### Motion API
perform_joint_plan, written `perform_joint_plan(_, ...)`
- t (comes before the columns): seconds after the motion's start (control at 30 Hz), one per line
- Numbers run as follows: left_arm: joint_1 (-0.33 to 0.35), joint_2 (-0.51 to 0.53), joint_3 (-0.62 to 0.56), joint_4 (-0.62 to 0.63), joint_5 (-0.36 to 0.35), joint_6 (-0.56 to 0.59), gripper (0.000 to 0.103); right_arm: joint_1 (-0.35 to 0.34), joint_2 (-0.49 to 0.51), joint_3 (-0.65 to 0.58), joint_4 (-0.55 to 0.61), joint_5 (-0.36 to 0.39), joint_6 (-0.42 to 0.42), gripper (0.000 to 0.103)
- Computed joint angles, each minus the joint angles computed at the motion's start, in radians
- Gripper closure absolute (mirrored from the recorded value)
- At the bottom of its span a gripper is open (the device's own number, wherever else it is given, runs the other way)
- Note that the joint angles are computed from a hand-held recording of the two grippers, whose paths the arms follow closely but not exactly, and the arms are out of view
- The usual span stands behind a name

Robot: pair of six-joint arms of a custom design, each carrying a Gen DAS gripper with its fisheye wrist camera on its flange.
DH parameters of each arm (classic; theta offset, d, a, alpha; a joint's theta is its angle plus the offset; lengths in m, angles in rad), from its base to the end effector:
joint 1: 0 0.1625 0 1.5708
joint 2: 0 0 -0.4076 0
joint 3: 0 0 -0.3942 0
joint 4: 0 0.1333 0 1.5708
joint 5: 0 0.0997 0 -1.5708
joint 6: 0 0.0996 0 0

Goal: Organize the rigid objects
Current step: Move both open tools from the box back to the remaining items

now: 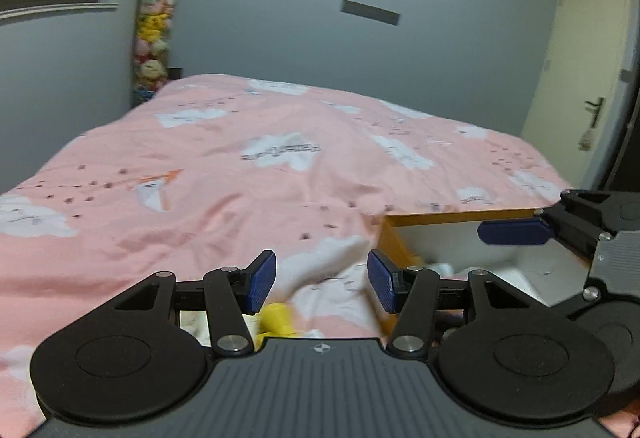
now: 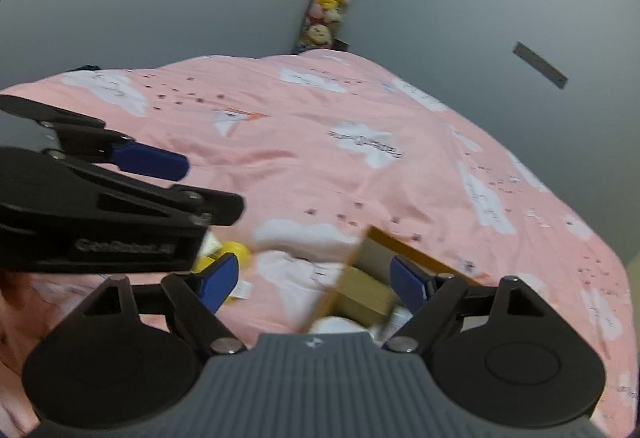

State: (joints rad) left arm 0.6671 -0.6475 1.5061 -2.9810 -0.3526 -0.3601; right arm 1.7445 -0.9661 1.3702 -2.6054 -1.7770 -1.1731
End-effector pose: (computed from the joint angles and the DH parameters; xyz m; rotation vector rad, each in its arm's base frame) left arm -0.3984 -0.6024 0.1329 0.1630 2.1160 -1.3334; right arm 0.2378 -0.7016 0.3229 1.5510 -2.0845 0.6146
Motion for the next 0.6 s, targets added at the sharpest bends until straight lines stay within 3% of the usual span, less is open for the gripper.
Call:
perform_joint_plan(0.13, 0.006, -0.054, 0.059, 0.125, 0.037, -0.155, 0.041, 0.014, 0.004, 0.033, 0.037, 0.008, 0.048, 0.021)
perform_joint_plan(0.37, 0.034, -0.174, 0.168, 0.357, -0.035, -0.398, 0.041, 0.017, 0.034, 0.081, 0.04, 0.012, 0.146, 0.02)
perform_joint_plan(0.6, 0.068, -0.287, 0.273, 0.461, -0.117, -0.604, 0.041, 0.009, 0.076, 0.091, 0.043, -0.008, 0.24, 0.025)
